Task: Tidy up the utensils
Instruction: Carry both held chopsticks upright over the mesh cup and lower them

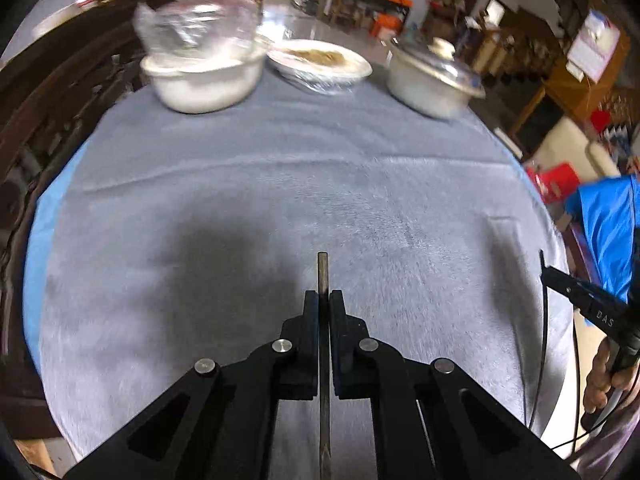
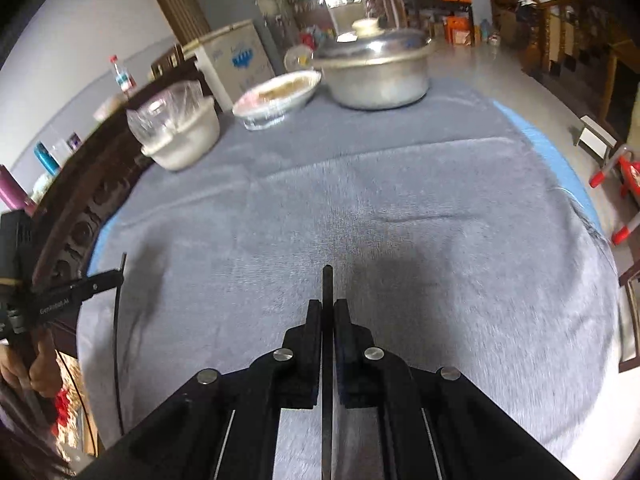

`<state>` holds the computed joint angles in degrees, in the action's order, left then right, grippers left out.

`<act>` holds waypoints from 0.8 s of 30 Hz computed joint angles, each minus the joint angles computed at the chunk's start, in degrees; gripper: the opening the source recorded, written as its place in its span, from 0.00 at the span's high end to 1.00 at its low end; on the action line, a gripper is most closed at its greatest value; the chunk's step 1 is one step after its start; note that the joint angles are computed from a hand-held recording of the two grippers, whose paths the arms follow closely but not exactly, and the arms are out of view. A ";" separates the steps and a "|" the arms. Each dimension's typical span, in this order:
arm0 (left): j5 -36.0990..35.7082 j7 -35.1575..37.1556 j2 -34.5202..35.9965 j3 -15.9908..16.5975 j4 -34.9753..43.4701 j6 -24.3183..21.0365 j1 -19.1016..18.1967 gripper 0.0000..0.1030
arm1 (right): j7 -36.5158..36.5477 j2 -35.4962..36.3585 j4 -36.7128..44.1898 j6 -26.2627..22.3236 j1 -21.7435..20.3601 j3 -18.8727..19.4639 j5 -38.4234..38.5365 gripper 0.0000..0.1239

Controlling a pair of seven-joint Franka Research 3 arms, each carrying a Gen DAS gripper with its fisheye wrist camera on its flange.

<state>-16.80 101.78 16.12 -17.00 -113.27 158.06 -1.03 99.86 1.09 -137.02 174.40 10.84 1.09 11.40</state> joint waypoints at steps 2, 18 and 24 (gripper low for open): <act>-2.56 0.48 -1.90 -0.85 -2.48 1.69 0.86 0.95 | 0.94 -0.65 -0.80 1.67 0.00 -0.03 -0.44 0.95; -34.25 19.27 -22.16 2.97 -21.70 18.08 -6.57 0.95 | 16.54 -19.80 -17.92 14.79 -18.83 21.67 -7.07 0.95; -37.68 22.29 -26.91 7.36 -25.92 22.07 -13.25 0.95 | 14.49 -24.90 -20.58 15.74 -20.36 26.40 -1.90 0.95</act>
<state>-54.48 124.07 -10.79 -9.64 -139.19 180.13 -14.28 114.35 -23.81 -157.60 190.14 -9.52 27.48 9.50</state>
